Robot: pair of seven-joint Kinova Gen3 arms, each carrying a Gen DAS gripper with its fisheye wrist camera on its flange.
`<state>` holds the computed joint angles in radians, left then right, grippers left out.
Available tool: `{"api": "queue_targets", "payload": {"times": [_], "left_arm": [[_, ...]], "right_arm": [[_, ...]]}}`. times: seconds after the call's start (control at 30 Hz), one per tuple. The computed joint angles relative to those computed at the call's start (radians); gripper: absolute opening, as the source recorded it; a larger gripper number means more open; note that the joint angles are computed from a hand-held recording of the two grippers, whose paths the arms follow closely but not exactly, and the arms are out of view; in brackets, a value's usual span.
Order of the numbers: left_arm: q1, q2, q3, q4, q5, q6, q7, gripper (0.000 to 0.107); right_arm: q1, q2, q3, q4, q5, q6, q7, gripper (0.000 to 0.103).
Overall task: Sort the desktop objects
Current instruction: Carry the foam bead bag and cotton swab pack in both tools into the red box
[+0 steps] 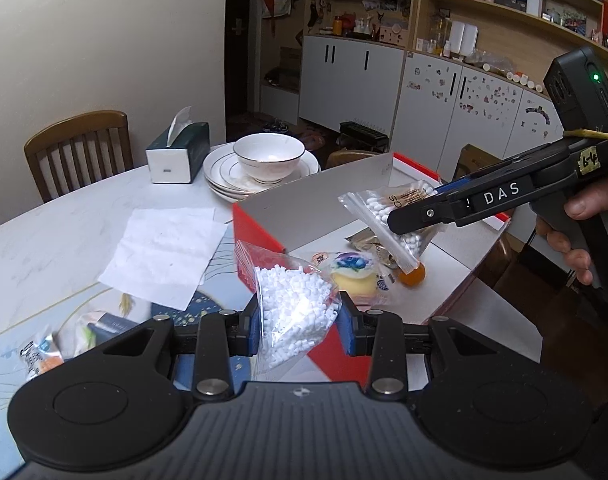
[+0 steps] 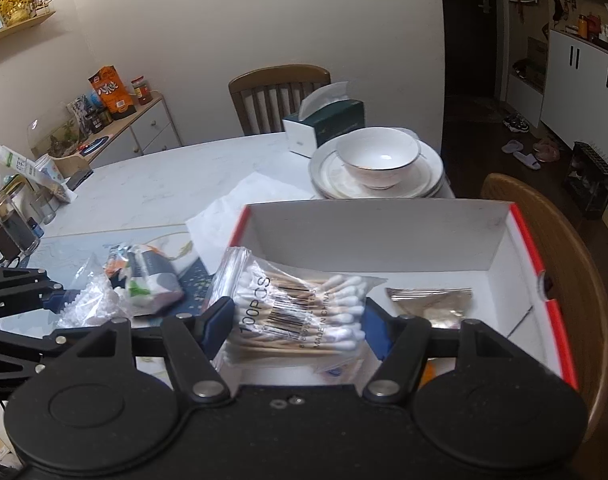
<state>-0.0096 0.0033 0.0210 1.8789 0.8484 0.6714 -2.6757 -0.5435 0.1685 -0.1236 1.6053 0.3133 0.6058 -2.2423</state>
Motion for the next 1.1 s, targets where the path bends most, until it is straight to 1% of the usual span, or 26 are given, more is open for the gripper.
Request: {"api": "queue_targets", "payload": {"times": [0.13, 0.27, 0.53, 0.8, 1.1], "left_arm": [[0.027, 0.02, 0.027, -0.026, -0.048, -0.021, 0.062, 0.035], [0.056, 0.039, 0.055, -0.053, -0.088, -0.041, 0.097, 0.035], [0.11, 0.111, 0.113, -0.134, -0.185, -0.059, 0.174, 0.035], [0.165, 0.207, 0.153, -0.242, -0.357, -0.03, 0.307, 0.035], [0.222, 0.299, 0.168, -0.346, -0.523, 0.021, 0.433, 0.035]], "right_arm": [[0.042, -0.01, 0.0, 0.026, -0.045, -0.022, 0.058, 0.067], [0.08, -0.015, 0.002, 0.046, -0.088, -0.032, 0.114, 0.067], [0.135, -0.017, 0.016, 0.072, -0.132, -0.042, 0.185, 0.067], [0.173, 0.01, 0.024, 0.069, -0.178, -0.041, 0.253, 0.067], [0.192, 0.061, 0.026, 0.038, -0.22, -0.01, 0.343, 0.067]]}}
